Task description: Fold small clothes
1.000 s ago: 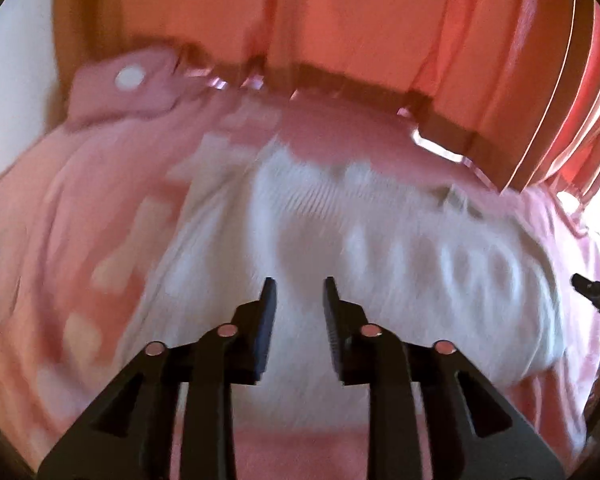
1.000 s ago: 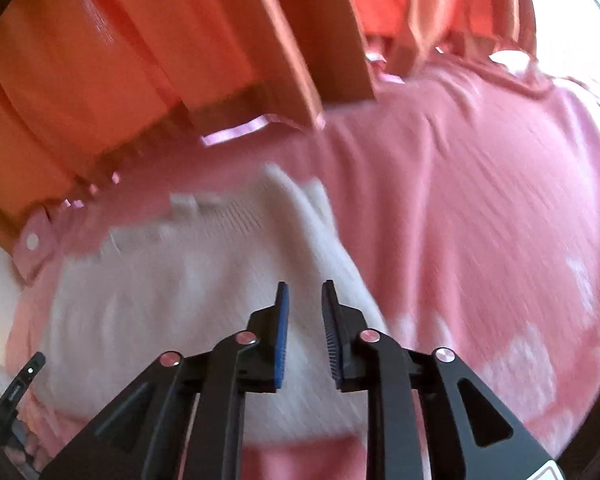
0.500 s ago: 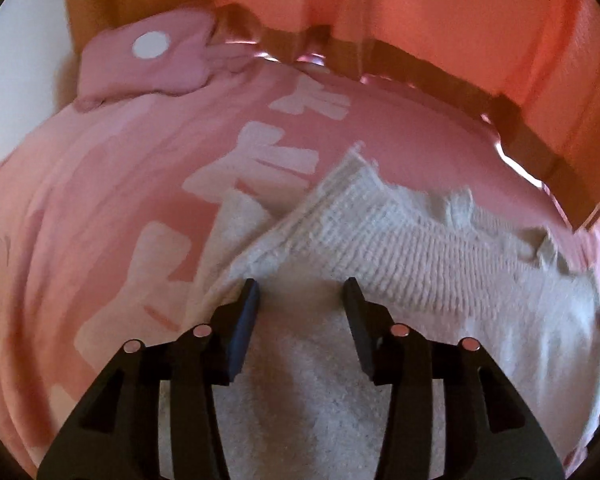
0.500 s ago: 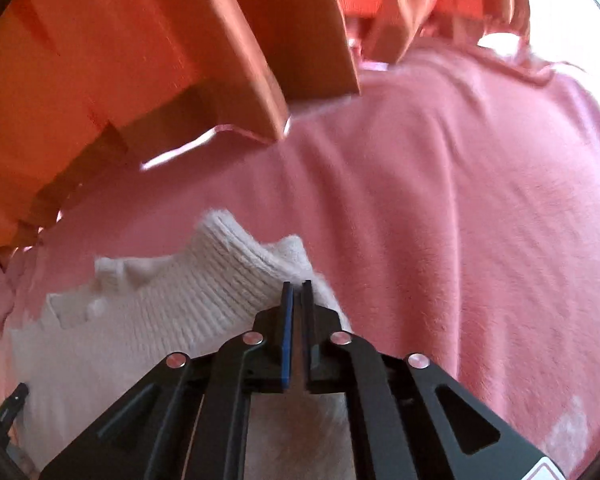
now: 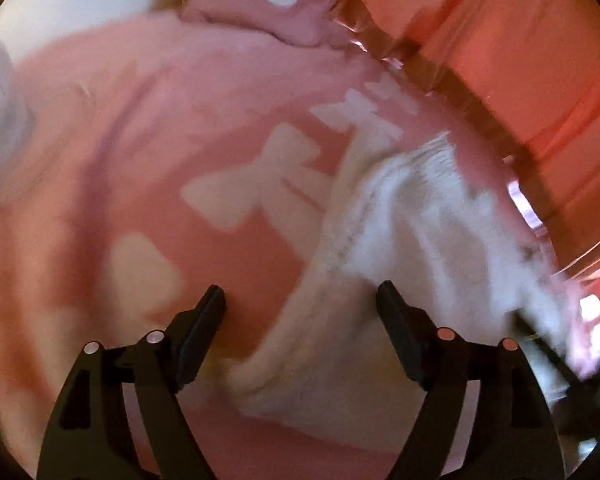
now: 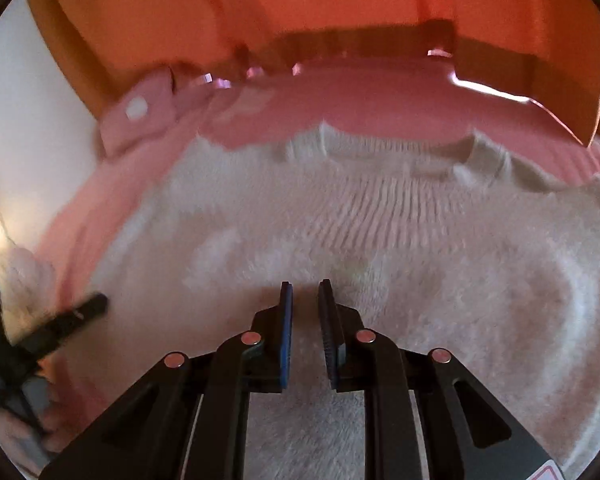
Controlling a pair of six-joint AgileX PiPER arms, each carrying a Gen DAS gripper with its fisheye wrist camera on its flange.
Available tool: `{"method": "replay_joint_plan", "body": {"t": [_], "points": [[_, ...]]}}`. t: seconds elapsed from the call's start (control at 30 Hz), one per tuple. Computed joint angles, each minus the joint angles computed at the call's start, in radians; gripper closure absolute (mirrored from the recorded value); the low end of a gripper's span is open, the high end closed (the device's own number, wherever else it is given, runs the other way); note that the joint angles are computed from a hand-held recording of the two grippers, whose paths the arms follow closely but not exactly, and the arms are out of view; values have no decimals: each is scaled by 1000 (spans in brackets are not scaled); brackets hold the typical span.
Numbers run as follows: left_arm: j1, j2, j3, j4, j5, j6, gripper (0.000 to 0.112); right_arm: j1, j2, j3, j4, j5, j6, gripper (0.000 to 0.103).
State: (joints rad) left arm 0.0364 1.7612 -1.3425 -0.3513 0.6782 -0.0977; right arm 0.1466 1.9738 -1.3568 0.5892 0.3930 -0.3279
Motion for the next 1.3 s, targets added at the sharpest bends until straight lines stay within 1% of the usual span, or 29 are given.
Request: {"method": "replay_joint_plan", "body": {"t": [0.03,0.13,0.17,0.2,0.23,0.27,0.3,0.4,0.47,0.5,0.53,0.6,0.67,0.73,0.8,0.83,0.87,0.9,0.93,0.97,1.0,1.03,1.07,1.1,1.13,1.17,1.23,1.27,1.3], "points": [[6,12,-11,-41,12,43,25,-2,-6,12,18,-5,-19,87],[-17,26,-28,-29,11,61,26,-9,-5,-2,31,24,-22,87],[-20,24,-25,-44,11,85,37,-14,-5,-3,40,30,-33,87],[-20,23,-18,-78,6,139,56,-17,-6,-3,39,34,-37,87],[-19,24,-25,-111,17,186,67,-17,-10,-1,34,38,-33,87],[-17,21,-18,-132,14,210,90,-21,-10,-6,37,47,-33,87],[-23,11,-20,-140,8,213,93,-20,-8,-13,35,54,-26,87],[-71,-77,-29,-127,-8,195,96,-61,-9,-24,115,102,-75,87],[-149,-108,-93,-85,-2,144,96,-107,-37,-4,136,101,-61,83],[-219,-120,-134,-36,-14,93,96,-133,-57,14,137,87,-50,81],[-280,-115,-187,5,-7,62,96,-171,-86,44,148,63,-44,77],[-409,-70,-311,52,13,24,96,-265,-136,107,246,47,-100,72],[-517,10,-434,49,47,18,97,-418,-183,181,428,89,-221,66],[-630,116,-553,100,80,-24,97,-549,-219,241,532,130,-301,63],[-705,234,-662,121,151,-58,96,-635,-263,305,589,113,-386,63],[-734,303,-720,130,186,-69,96,-674,-285,334,602,104,-416,59],[-775,354,-738,178,206,-102,95,-726,-301,365,626,125,-461,56],[-796,366,-716,215,204,-134,92,-776,-305,386,665,181,-522,56],[-802,337,-655,216,161,-136,90,-823,-302,399,685,252,-572,54],[-806,276,-555,212,87,-139,85,-865,-296,405,678,326,-609,52],[-800,196,-455,198,33,-112,71,-884,-295,407,653,366,-620,49],[-790,118,-355,190,-27,-98,62,-894,-304,407,611,397,-613,43],[-791,50,-260,219,-91,-123,44,-904,-308,405,594,427,-618,37],[-780,-31,-164,271,-139,-163,36,-903,-307,399,596,460,-623,35],[-766,-93,-91,321,-163,-191,35,-896,-302,394,610,491,-629,31],[-764,-125,-52,382,-160,-229,35,-892,-276,372,628,558,-637,29],[-771,-177,17,567,-96,-332,35,-860,-230,329,643,631,-627,26],[-771,-185,45,639,-68,-383,35,-822,-206,301,627,645,-596,25],[-765,-184,61,671,-46,-410,35,-773,-189,271,588,630,-546,25]]}}
